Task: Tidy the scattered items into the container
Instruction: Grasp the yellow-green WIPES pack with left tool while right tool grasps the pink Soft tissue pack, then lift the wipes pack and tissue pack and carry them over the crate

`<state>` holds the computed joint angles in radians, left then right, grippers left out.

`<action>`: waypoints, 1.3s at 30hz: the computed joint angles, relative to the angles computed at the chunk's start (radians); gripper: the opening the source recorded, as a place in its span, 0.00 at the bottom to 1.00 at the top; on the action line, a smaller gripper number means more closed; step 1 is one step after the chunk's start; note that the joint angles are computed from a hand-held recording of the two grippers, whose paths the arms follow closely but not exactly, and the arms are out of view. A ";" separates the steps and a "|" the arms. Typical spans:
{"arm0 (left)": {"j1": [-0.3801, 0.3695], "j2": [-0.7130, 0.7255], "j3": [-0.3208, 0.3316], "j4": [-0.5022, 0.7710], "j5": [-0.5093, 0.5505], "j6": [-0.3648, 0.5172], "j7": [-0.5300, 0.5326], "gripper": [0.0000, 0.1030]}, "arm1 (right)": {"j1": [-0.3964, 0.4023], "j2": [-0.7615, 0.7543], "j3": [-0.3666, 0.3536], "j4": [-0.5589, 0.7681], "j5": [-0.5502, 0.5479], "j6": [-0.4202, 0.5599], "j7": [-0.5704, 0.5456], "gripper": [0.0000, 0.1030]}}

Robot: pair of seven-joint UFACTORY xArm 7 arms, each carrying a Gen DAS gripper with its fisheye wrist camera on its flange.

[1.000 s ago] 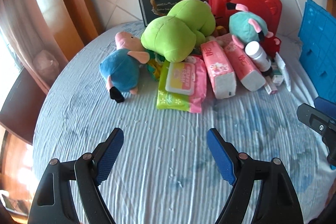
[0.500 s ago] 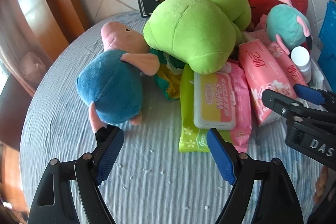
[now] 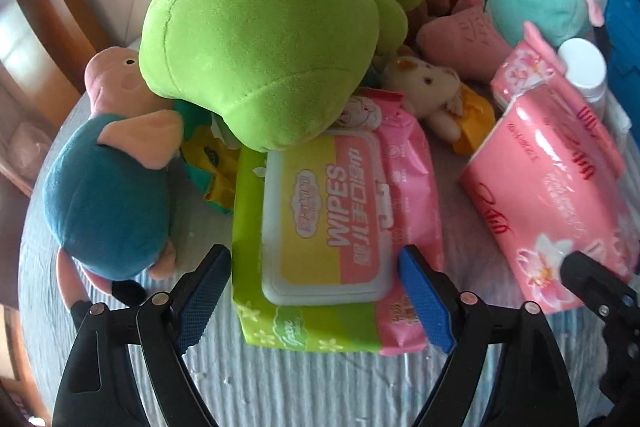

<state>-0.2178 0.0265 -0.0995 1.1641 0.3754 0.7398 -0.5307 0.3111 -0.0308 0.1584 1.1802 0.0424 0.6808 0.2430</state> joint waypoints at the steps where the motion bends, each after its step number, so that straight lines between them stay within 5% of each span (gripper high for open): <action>1: 0.002 0.006 0.003 0.002 0.001 -0.006 -0.008 0.96 | -0.001 0.000 -0.002 -0.002 0.007 -0.003 -0.006 0.51; 8: 0.028 0.036 0.019 0.006 -0.145 -0.067 0.055 1.00 | -0.010 0.036 -0.010 0.007 0.057 -0.006 -0.057 0.55; 11: 0.052 -0.002 -0.008 -0.053 -0.245 -0.140 0.122 0.71 | -0.013 0.042 -0.011 0.004 0.064 -0.015 -0.067 0.55; 14: 0.017 -0.028 -0.002 -0.075 -0.161 -0.137 0.072 0.66 | -0.013 0.032 -0.010 -0.003 0.056 -0.009 -0.073 0.55; 26: -0.026 -0.267 -0.067 -0.269 -0.184 -0.038 0.054 0.59 | -0.010 -0.143 -0.017 -0.147 0.127 0.102 -0.147 0.55; 33: -0.018 -0.244 -0.107 -0.251 -0.113 -0.025 -0.026 0.78 | -0.023 -0.160 -0.025 -0.188 0.117 0.051 -0.145 0.56; 36: -0.031 -0.233 -0.098 -0.239 -0.147 -0.048 -0.031 0.58 | -0.022 -0.144 -0.026 -0.195 0.128 0.026 -0.149 0.53; 39: -0.040 -0.237 -0.114 -0.222 -0.121 -0.014 -0.061 0.55 | -0.019 -0.164 -0.032 -0.209 0.146 0.028 -0.163 0.51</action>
<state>-0.2577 -0.2105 -0.2137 0.9422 0.2541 0.7262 -0.5919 0.2922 -0.1946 0.1263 0.9717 0.1886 0.7092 0.0796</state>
